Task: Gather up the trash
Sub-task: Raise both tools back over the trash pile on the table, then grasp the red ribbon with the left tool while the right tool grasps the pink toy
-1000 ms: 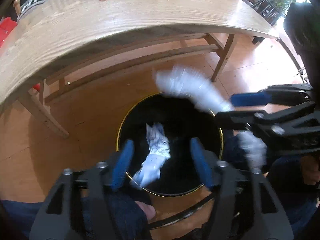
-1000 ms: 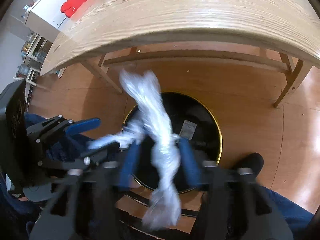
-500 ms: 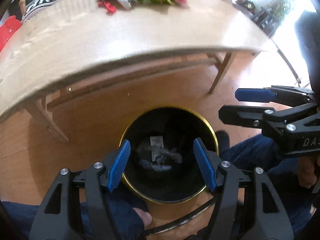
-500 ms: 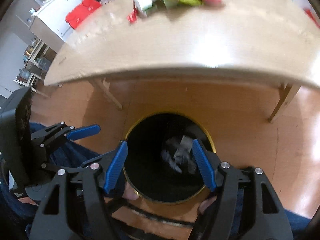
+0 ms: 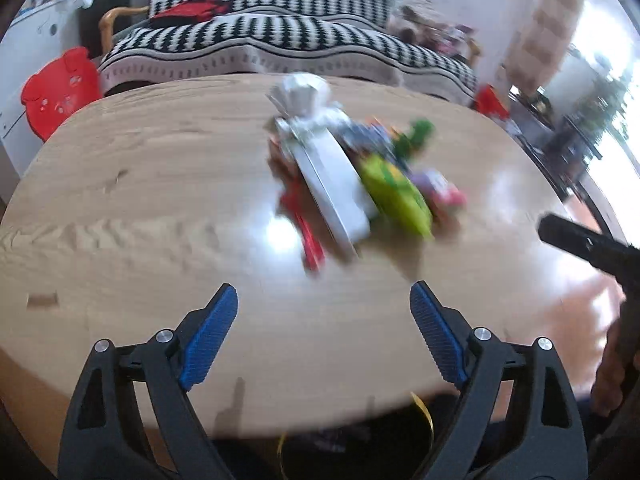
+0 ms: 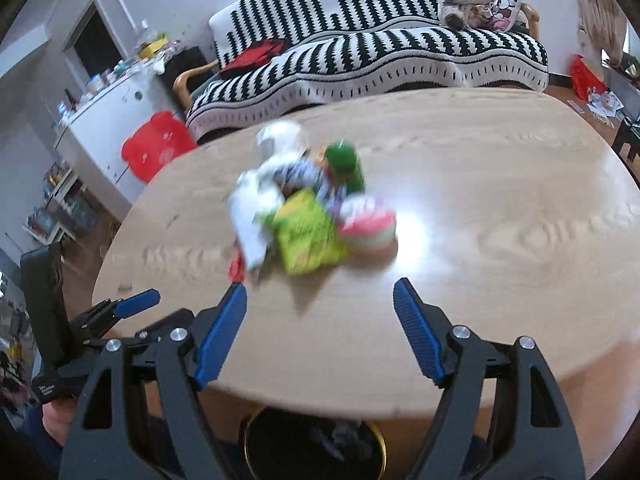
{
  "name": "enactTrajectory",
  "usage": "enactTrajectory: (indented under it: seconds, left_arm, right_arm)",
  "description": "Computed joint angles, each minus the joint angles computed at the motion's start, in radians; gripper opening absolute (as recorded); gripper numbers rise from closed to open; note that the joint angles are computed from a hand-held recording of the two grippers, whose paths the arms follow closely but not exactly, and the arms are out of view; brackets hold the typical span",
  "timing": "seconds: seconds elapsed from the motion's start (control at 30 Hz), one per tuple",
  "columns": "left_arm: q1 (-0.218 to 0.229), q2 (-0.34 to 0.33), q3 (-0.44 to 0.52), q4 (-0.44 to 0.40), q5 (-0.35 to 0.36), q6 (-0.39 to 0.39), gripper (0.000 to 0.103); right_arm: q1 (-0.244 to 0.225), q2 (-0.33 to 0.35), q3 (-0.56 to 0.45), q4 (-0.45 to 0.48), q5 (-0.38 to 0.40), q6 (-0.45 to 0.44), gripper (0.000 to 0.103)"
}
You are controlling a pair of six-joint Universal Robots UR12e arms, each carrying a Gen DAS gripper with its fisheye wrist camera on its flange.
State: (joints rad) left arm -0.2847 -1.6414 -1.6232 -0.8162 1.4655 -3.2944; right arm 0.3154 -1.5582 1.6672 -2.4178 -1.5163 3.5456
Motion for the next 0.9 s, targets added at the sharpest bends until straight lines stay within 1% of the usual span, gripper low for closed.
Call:
enactTrajectory:
  seconds: [0.07,0.17,0.23,0.33,0.37,0.43,0.47,0.57,0.63,0.73,0.8,0.87,0.9]
  left_arm:
    - [0.007,-0.049,0.050,-0.021,0.006,-0.039,0.086]
    - [0.024,-0.095,0.081,-0.036,-0.010,-0.092,0.085]
    - [0.030,-0.107,0.081,-0.034,-0.019,-0.120,0.085]
    - [0.038,-0.117,0.091,-0.075,-0.030,-0.145,0.085]
    - [0.044,-0.110,0.082,-0.083,-0.029,-0.145,0.085]
    - [0.047,-0.105,0.073,-0.090,-0.025,-0.128,0.085]
    - [0.044,-0.102,0.069,-0.095,-0.013,-0.096,0.085]
    - [0.027,-0.105,0.067,-0.084,0.039,-0.043,0.085]
    - [0.018,-0.110,0.070,-0.084,0.049,-0.023,0.085]
    - [0.004,-0.121,0.078,-0.076,0.087,-0.001,0.085]
    - [-0.003,-0.127,0.080,-0.065,0.108,0.009,0.085]
    - [-0.007,-0.130,0.078,-0.048,0.122,0.018,0.083]
    - [-0.010,-0.133,0.080,-0.042,0.132,0.025,0.077]
  right_arm:
    - [-0.025,0.032,-0.025,0.010,0.009,0.005,0.075]
    - [-0.051,0.070,-0.036,0.007,0.035,0.019,0.075]
    - [-0.057,0.085,-0.039,0.021,0.046,0.016,0.075]
    - [-0.065,0.096,-0.045,0.048,0.075,0.006,0.075]
    - [-0.062,0.092,-0.042,0.052,0.066,0.000,0.075]
    - [-0.057,0.094,-0.045,0.058,0.044,-0.024,0.075]
    - [-0.055,0.096,-0.048,0.066,0.035,-0.035,0.075]
    - [-0.044,0.104,-0.058,0.091,-0.003,-0.052,0.075]
    - [-0.043,0.114,-0.066,0.109,-0.003,-0.054,0.074]
    - [-0.042,0.133,-0.079,0.122,-0.006,-0.055,0.073]
    - [-0.044,0.147,-0.088,0.123,0.010,-0.060,0.073]
    - [-0.047,0.159,-0.097,0.127,0.023,-0.060,0.073]
    - [-0.048,0.163,-0.097,0.122,0.030,-0.057,0.073]
